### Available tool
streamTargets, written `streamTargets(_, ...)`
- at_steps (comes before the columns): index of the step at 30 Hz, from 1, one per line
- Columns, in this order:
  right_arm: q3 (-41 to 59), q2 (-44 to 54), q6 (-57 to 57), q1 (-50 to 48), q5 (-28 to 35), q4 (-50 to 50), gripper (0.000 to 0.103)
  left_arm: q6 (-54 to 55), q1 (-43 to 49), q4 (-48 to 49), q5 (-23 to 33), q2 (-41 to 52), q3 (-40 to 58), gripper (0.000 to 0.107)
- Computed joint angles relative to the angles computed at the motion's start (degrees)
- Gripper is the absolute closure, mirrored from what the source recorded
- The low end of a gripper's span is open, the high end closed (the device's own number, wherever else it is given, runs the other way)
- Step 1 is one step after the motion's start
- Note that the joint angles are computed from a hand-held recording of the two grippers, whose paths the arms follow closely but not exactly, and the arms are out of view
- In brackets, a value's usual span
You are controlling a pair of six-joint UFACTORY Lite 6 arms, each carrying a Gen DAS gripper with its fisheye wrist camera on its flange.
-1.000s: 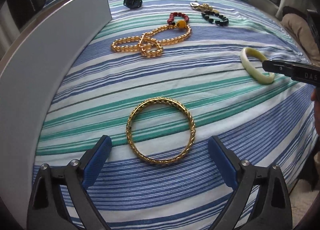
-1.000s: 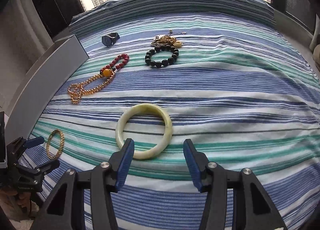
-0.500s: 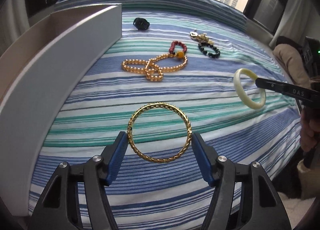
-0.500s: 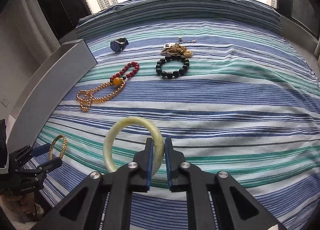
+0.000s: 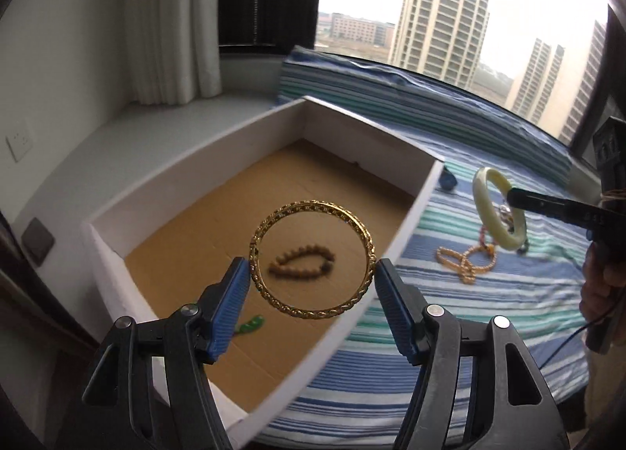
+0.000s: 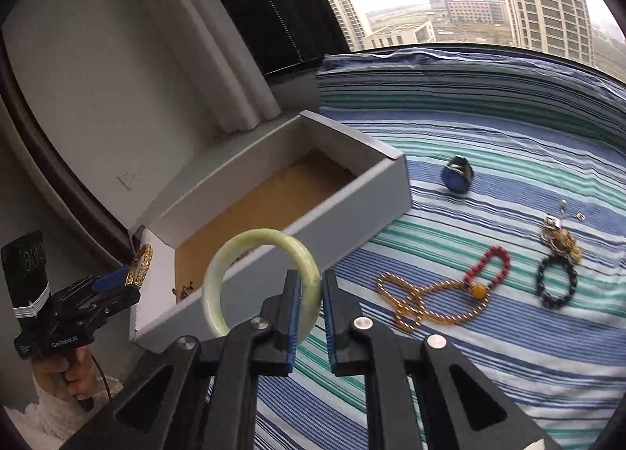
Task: Organize jewelry
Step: 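Carry both bangles into the white box and open both tools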
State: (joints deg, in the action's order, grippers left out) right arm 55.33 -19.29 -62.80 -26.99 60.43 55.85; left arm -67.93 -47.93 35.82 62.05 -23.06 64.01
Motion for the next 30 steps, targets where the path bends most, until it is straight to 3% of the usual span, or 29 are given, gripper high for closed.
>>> streamTargets(6,15.9,22.1,13.0,24.1,-16.6,0.8,0.091,13.4,22.0,-8.9,-12.3,3.1,-5.7,0.04)
streamTargets(8,21.3,29.4,15.8,28.5,-20.9,-0.8,0.091,15.8,26.1,-10.7,-15.7,5.3,-6.9,0.04)
streamTargets(11,31.2,41.7,18.5,31.8,-22.0,-2.5,0.091,20.3,32.3,-13.8,-20.5,10.9,-7.5,0.037)
streamTargets(14,36.2,47.8,25.5,34.3,-27.4,-11.4,0.086,21.8,35.3,-16.6,-21.6,13.4,-9.1,0.036)
streamTargets(15,34.5,46.8,25.6,34.5,-29.9,-12.3,0.07,23.0,36.0,-18.4,-22.4,12.2,-10.2,0.036)
streamTargets(16,32.2,44.8,23.4,34.1,-30.8,-10.8,0.066,22.9,35.7,-18.8,-23.0,9.8,-11.8,0.035)
streamTargets(20,19.7,32.9,11.0,30.4,-30.4,-3.2,0.058,9.0,25.4,-7.4,-16.8,2.2,-13.5,0.017)
streamTargets(23,7.3,20.3,2.8,27.1,-31.6,-1.6,0.053,-0.1,14.6,-1.6,-11.6,0.7,-11.3,0.013)
streamTargets(26,-5.6,6.3,-3.9,21.7,-31.4,-1.0,0.041,-9.4,2.3,3.3,-7.8,3.0,-7.8,0.01)
streamTargets(30,-22.6,-11.7,-15.2,6.2,-27.3,-0.3,0.03,-17.7,-8.5,8.6,-9.6,13.1,-2.0,0.006)
